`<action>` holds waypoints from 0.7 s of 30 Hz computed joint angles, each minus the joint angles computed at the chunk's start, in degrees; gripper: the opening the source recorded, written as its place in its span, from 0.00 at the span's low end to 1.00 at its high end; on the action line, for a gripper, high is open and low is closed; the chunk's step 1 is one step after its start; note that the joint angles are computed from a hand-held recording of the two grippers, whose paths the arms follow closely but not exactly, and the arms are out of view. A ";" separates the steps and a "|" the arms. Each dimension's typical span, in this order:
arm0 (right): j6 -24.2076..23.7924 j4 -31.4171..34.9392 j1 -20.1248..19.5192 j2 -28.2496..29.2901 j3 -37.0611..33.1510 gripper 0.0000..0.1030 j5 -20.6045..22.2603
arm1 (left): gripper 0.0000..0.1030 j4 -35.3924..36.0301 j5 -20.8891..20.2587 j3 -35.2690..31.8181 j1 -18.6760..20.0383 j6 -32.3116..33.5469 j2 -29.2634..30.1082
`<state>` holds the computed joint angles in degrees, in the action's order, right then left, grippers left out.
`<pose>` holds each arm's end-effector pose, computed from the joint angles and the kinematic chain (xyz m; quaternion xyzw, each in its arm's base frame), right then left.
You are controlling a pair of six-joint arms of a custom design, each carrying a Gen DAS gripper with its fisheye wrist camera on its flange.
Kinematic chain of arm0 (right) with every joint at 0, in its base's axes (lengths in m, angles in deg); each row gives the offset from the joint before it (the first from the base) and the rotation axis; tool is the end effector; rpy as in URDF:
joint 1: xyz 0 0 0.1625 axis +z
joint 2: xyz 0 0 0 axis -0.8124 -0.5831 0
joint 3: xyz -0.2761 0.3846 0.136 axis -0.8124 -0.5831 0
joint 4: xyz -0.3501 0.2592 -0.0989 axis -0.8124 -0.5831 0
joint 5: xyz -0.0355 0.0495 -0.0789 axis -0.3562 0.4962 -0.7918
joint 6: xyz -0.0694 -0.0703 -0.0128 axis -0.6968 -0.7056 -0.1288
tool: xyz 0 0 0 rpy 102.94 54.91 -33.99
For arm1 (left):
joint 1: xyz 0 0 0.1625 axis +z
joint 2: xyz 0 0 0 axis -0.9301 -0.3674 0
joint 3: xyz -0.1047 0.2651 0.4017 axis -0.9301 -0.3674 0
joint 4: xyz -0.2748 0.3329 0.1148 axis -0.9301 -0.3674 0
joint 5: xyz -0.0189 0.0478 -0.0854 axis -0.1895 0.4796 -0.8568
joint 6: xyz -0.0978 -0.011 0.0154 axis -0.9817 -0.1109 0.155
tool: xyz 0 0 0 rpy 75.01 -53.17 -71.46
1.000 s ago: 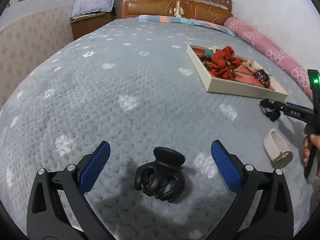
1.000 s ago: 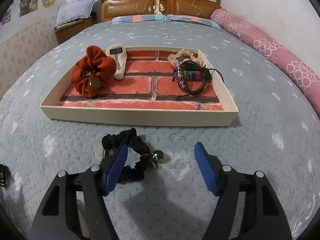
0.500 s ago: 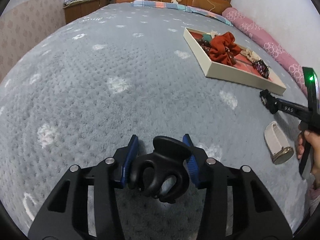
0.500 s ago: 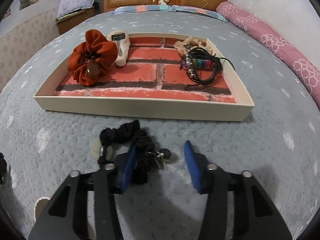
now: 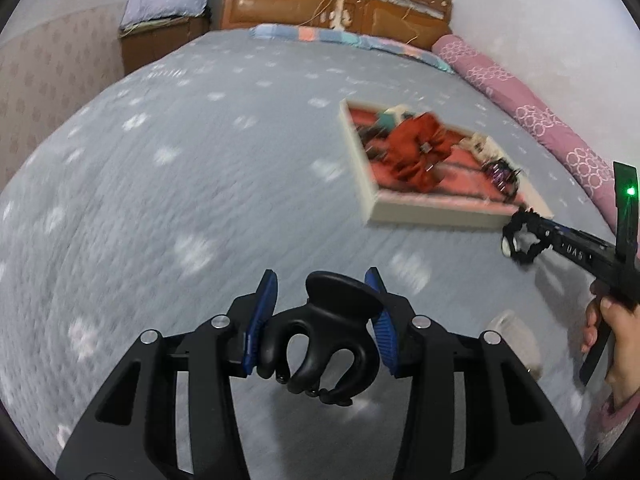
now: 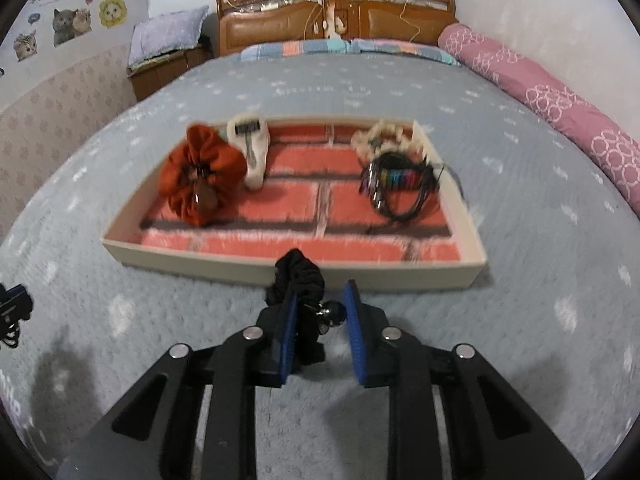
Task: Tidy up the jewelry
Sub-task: 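Grasp the black claw clip with the left tool while the right tool grasps the black scrunchie, then carry the black claw clip and black scrunchie into the tray and open both tools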
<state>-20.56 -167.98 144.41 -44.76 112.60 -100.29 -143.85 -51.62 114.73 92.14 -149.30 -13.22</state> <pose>0.0959 -0.4402 0.1830 0.2267 -0.8712 0.3149 0.3007 -0.1841 -0.3164 0.1115 0.0751 0.8736 -0.3706 0.3064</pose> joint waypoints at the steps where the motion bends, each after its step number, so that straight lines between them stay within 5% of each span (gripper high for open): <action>1: 0.09 1.47 0.28 -1.03 -0.62 0.23 0.37 | 0.43 -1.26 0.30 -1.05 0.49 1.61 1.00; 13: -1.41 10.91 0.63 -2.88 -11.64 0.23 2.76 | 0.43 -25.97 1.25 -22.70 9.62 32.45 20.36; 21: -2.78 12.12 -2.00 1.90 -18.08 0.22 3.32 | 0.43 -30.59 0.17 -33.02 15.65 40.94 29.06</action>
<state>-23.34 -155.87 142.40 -42.86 94.52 -96.97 -174.44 -51.45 81.72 107.80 -108.36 15.85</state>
